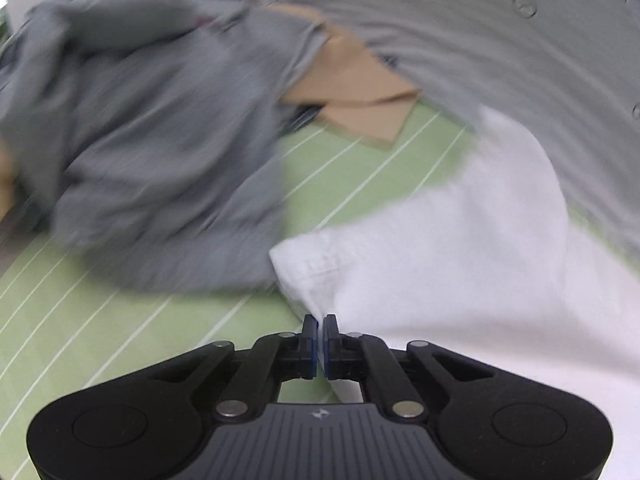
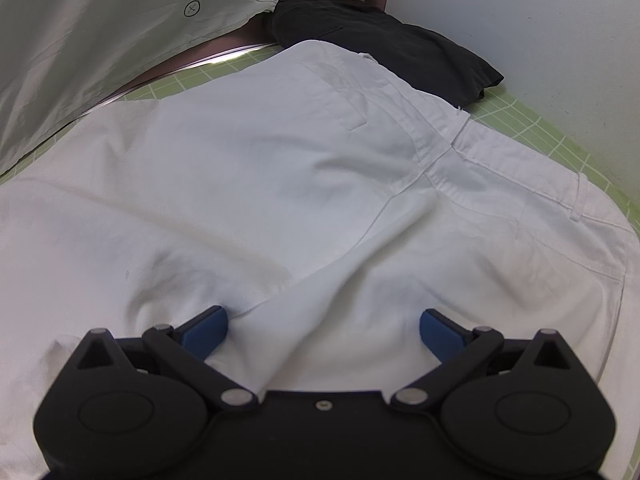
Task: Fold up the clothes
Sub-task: 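Grasp the trousers leg end with the left gripper and pull it straight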
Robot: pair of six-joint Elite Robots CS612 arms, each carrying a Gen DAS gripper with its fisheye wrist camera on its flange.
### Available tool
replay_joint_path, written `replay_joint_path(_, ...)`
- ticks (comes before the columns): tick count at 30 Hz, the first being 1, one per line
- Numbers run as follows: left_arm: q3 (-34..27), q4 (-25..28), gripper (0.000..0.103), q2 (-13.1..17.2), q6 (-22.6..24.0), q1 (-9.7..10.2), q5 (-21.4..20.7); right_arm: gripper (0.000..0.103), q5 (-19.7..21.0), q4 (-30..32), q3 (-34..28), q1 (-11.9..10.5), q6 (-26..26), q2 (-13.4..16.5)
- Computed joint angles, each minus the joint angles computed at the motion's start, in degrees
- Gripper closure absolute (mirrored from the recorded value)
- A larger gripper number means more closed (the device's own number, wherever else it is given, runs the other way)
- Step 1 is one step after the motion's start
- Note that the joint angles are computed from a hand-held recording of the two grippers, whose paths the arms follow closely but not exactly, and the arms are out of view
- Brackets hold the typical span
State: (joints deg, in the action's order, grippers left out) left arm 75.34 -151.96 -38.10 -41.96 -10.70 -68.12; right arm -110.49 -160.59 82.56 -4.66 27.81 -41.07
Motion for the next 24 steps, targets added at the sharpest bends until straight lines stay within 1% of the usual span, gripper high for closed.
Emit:
replay_joint_path(3,2.46,-0.29,0.094,-1.55,-0.38,-0.15,0.19,0.0,0.37,0.2,-0.04,-0.09,-0.14,-0.04)
replay_joint_path(5,2.95,-1.12,0.092,-1.97,0.17,-0.16,0.42,0.0,0.63,0.24,-0.05,-0.17,-0.23,-0.05)
replay_joint_path(6,2.78,-1.15,0.089,-2.0,0.74,-0.14,0.58,0.0,0.74,0.25,-0.04,-0.2,-0.24,-0.05)
replay_joint_path(8,2.24,-1.17,0.068,-1.88,1.63,-0.28,1.56,0.0,0.68,0.23,-0.04,-0.19,-0.17,-0.05)
replay_joint_path(9,1.9,-1.38,0.062,-1.72,2.04,-0.34,1.74,0.0,0.55,0.23,-0.06,-0.14,-0.05,-0.02)
replay_joint_path(10,1.52,-1.54,0.052,-1.51,2.4,-0.34,1.3,0.0,0.54,0.19,-0.03,-0.14,0.21,-0.02)
replay_joint_path(11,1.24,-1.26,0.045,-1.37,2.56,-0.35,0.69,0.0,0.54,0.14,0.0,-0.13,0.47,-0.03)
replay_joint_path(12,0.95,-0.65,0.045,-1.19,2.59,-0.41,0.44,0.0,0.53,0.1,0.04,-0.12,0.73,-0.03)
replay_joint_path(14,0.23,1.01,0.047,-0.71,2.42,-0.58,0.73,0.0,0.51,0.11,0.06,-0.1,1.0,-0.04)
replay_joint_path(15,0.12,1.82,0.052,-0.58,2.12,-0.67,1.11,0.0,0.5,0.16,0.04,-0.08,1.01,-0.05)
replay_joint_path(16,0.2,2.11,0.08,-0.52,2.05,-0.66,1.05,0.0,0.48,0.21,0.03,-0.06,1.03,-0.05)
replay_joint_path(17,0.54,1.61,0.095,-0.56,2.16,-0.6,0.83,0.0,0.46,0.26,0.02,-0.04,1.05,-0.06)
replay_joint_path(19,1.44,-0.04,0.096,-0.77,2.24,-0.47,0.63,0.0,0.32,0.23,0.03,0.02,1.06,-0.06)
replay_joint_path(21,1.9,-0.76,0.097,-0.94,1.14,-0.25,0.48,0.0,0.29,0.23,0.04,0.03,1.05,-0.07)
replay_joint_path(24,1.83,-0.31,0.097,-0.87,-0.58,-0.18,1.83,0.0,0.31,0.57,-0.11,0.03,0.58,-0.05)
